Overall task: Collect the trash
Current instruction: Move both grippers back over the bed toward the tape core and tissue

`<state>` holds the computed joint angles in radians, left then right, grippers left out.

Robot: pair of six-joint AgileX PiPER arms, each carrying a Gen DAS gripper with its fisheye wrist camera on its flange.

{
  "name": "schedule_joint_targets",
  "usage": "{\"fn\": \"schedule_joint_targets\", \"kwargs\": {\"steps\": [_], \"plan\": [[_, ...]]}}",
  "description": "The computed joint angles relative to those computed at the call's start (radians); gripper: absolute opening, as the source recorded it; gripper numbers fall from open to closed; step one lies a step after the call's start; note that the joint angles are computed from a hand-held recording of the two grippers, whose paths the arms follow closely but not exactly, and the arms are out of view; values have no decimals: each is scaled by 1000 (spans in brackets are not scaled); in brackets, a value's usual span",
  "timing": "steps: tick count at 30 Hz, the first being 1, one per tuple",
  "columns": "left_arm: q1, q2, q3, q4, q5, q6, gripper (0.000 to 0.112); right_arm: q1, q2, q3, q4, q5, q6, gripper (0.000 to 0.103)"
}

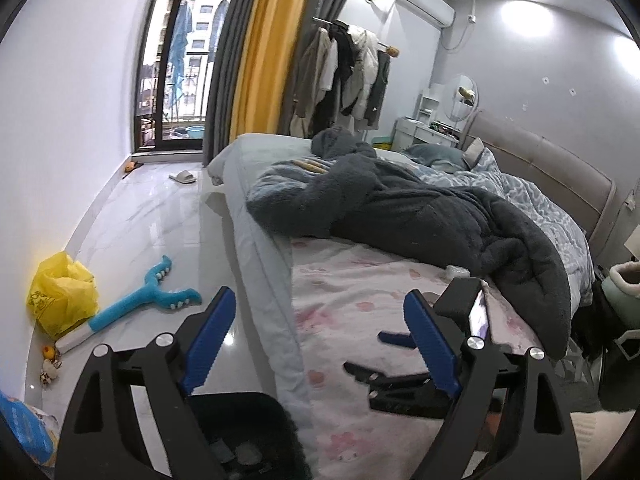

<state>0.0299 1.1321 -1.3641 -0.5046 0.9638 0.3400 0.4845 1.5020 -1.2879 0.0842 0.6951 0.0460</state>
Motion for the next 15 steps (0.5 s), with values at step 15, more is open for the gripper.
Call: {"fn": "schedule_joint_targets", "kwargs": {"steps": [15], "plan": [[-356,101,0,288,-179,-327,92,-366,-133,70,284,25,-376,69]]}}
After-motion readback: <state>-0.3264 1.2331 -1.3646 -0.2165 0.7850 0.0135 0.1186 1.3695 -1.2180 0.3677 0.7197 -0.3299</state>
